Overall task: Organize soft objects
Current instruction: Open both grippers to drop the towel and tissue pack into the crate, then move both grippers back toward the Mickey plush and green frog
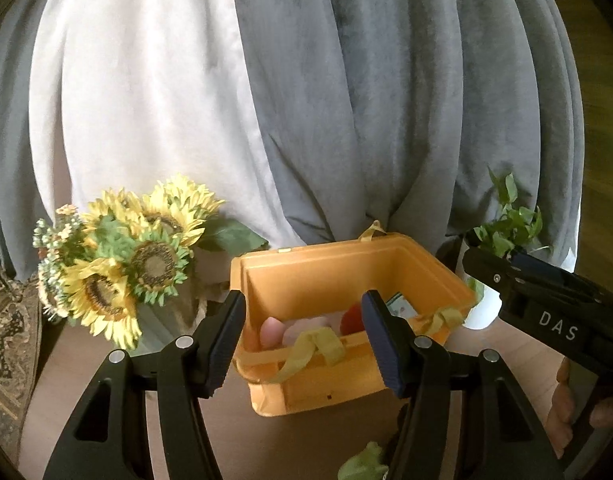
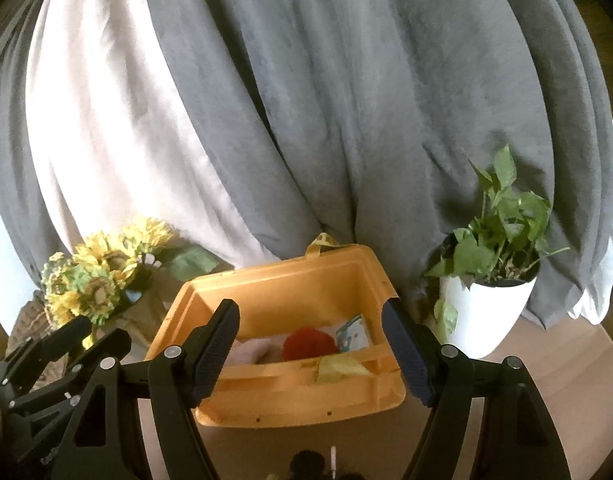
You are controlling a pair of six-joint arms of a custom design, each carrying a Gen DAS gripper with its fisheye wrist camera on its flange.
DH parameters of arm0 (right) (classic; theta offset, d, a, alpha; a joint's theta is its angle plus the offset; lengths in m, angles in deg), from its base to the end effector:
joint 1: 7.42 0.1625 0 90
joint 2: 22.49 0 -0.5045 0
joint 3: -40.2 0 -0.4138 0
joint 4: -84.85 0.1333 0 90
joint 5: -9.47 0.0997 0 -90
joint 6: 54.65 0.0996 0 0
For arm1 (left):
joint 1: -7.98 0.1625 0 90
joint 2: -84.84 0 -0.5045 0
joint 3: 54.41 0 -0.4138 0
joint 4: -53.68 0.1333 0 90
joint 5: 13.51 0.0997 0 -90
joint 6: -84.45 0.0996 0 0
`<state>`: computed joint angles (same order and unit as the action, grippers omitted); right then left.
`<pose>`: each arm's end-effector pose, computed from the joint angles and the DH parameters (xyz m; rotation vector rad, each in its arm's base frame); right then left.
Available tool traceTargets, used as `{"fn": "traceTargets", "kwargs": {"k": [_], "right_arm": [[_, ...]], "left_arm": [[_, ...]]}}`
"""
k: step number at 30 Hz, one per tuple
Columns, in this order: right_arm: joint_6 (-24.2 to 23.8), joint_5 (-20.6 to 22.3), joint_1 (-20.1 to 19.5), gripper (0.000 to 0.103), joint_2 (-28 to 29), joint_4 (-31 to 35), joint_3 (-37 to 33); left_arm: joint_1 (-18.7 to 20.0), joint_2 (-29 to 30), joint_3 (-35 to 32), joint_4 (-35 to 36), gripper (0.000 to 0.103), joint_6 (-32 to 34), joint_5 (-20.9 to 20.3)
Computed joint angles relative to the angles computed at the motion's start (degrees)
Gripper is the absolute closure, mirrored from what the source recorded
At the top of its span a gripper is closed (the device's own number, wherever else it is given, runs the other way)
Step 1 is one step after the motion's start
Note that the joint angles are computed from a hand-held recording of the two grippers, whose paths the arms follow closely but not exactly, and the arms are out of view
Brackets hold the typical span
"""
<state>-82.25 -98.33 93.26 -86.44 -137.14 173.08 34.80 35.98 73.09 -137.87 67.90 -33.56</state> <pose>0.1937 -0.4723 0.2755 0.5562 -2.2901 1.3695 -0.3604 -0.4364 0.1441 0.5587 2.0499 -1.2705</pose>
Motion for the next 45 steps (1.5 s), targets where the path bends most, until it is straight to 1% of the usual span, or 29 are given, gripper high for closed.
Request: {"fn": "traceTargets", "kwargs": {"k": [3,6,10,15,18,20,25,29,31,37,41,45], "right_arm": [[0.4,0.4,0.1,0.028,-0.9,0.0,1.3],[0.5,1.0,-0.1,0.028,-2.1,0.6,2.7],[0.4,2.5,-0.6,0.028,-3.9,2.0,4.7],[0.1,4.8,-1.7,0.028,-6.3,3.8,7.2],[-0.2,5.7,-2.0,0.028,-7.5,4.3,8.6],[-0.3,5.9,-2.2,0.028,-8.0,4.2,9.4],[1.1,4.5,-1.7,0.028,-8.0,1.8,11.4],[2.9,1.6,-0.4,0.028,-6.1,-2.6,13.1],[3.7,-0.1,0.5,0.028,-5.1,-4.8,13.7],[6.7,-7.4,4.5,0.028,-0.5,-12.1,14.7],[9.4,-12.4,7.0,0.028,3.1,-17.0,15.4],[11.2,-17.3,9.2,0.028,6.3,-20.0,15.8]], "left_arm": [[-1.4,-1.1,1.2,5.0,0.044,-5.2,1.5],[-2.8,-2.5,2.4,11.7,0.044,-12.2,2.6],[-5.0,-4.5,3.5,24.0,0.044,-24.5,4.1],[-8.0,-7.3,4.2,42.7,0.044,-42.2,5.0],[-9.3,-8.2,4.5,49.2,0.044,-48.6,4.6],[-9.9,-8.7,5.0,51.0,0.044,-50.2,3.7],[-10.8,-9.5,7.2,47.3,0.044,-46.4,1.8],[-10.7,-9.9,9.5,38.4,0.044,-37.5,0.1],[-10.5,-10.0,10.7,32.3,0.044,-31.4,-1.0],[-9.6,-10.5,13.8,19.0,0.044,-17.9,-5.1],[-8.6,-11.1,15.6,13.1,0.044,-11.3,-8.3],[-7.5,-11.6,17.3,8.9,0.044,-5.1,-11.6]]}}
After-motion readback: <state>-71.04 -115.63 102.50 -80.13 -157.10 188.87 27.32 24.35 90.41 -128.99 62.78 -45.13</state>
